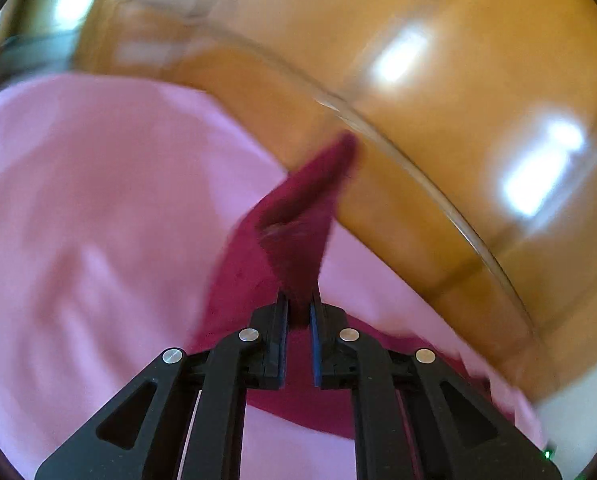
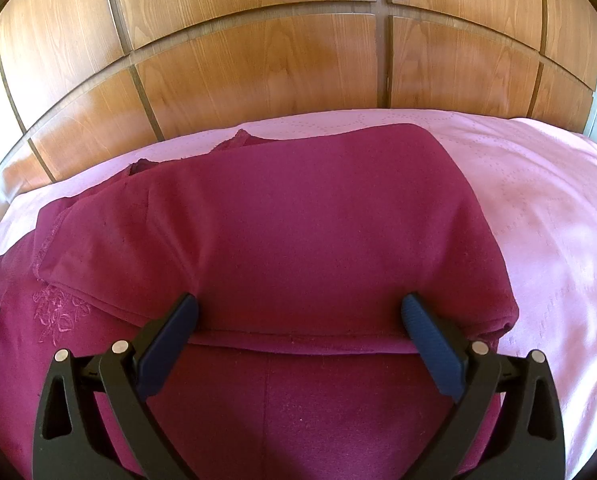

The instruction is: Fold small clothes

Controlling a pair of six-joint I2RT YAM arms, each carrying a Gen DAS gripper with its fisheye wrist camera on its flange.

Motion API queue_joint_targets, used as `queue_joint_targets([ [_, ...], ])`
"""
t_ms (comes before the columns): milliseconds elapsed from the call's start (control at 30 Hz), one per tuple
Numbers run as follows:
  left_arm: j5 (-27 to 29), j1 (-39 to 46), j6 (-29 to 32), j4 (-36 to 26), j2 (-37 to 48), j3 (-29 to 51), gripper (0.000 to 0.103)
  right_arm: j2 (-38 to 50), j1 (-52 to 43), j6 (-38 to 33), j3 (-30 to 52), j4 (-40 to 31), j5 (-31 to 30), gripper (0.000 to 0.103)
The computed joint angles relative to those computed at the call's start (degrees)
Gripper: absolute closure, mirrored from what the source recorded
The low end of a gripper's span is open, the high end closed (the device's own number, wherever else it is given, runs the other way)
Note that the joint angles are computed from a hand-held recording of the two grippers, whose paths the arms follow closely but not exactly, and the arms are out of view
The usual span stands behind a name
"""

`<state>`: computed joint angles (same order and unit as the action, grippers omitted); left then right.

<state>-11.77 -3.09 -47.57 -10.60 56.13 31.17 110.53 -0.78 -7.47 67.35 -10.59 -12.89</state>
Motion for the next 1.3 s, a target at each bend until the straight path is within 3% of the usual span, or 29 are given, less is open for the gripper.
queue_joint_targets([
  [167,-5.8,-17.4,-1.3,5.1,16.0,8.4,0.095,0.2,-0.2,0.0,0.2,0.0,-0.3,0.002],
  [300,-5.1,-22.6,-1.3,6.0,28.7,16.4,0.095,0.2,-0.2,0.0,0.2,0.0,-0.4,0.002],
  [400,-6.1,-25.3,0.0,2.3,37.4,24.2,0.094,0.4,-0.4,0.0,0.4,0.0,-0.8,0.002],
  [467,-6.0,-26.2,0.9,0.9,40.2,26.7,0.075,0.4,-0.3,-0.1,0.5,-0.1,-0.7,0.002],
  [567,-7.4,-27.9,0.8,0.7,40.9,27.3,0.051,0.6,-0.3,-0.2,1.1,-1.0,-0.6,0.002],
  [700,-11.1,-31.0,1.2,0.3,37.7,26.0,0.045,-2.2,0.9,1.2,0.9,-2.3,0.7,0.006],
  [833,-17.3,-32.8,-1.9,-1.9,31.4,20.6,0.039,-7.4,4.3,4.3,-0.6,-3.6,-6.7,0.033],
  [967,-18.3,-32.1,-7.8,-5.4,28.7,16.7,0.039,-3.4,11.1,6.6,6.7,-13.0,-20.9,0.06],
  [1033,-17.1,-31.6,-9.8,-4.9,27.3,13.8,0.039,3.2,14.6,9.8,13.8,-19.6,-29.4,0.061],
  [1133,-16.4,-31.7,-12.1,-4.5,25.5,10.9,0.039,11.0,19.9,16.8,20.6,-21.8,-33.2,0.061],
  [1233,-17.2,-32.5,-13.8,-4.0,24.2,8.7,0.039,16.0,22.1,29.3,23.3,-17.2,-31.7,0.061],
  [1300,-17.8,-33.1,-14.9,-3.9,22.8,7.0,0.039,17.4,23.0,38.3,22.3,-10.2,-31.9,0.062],
])
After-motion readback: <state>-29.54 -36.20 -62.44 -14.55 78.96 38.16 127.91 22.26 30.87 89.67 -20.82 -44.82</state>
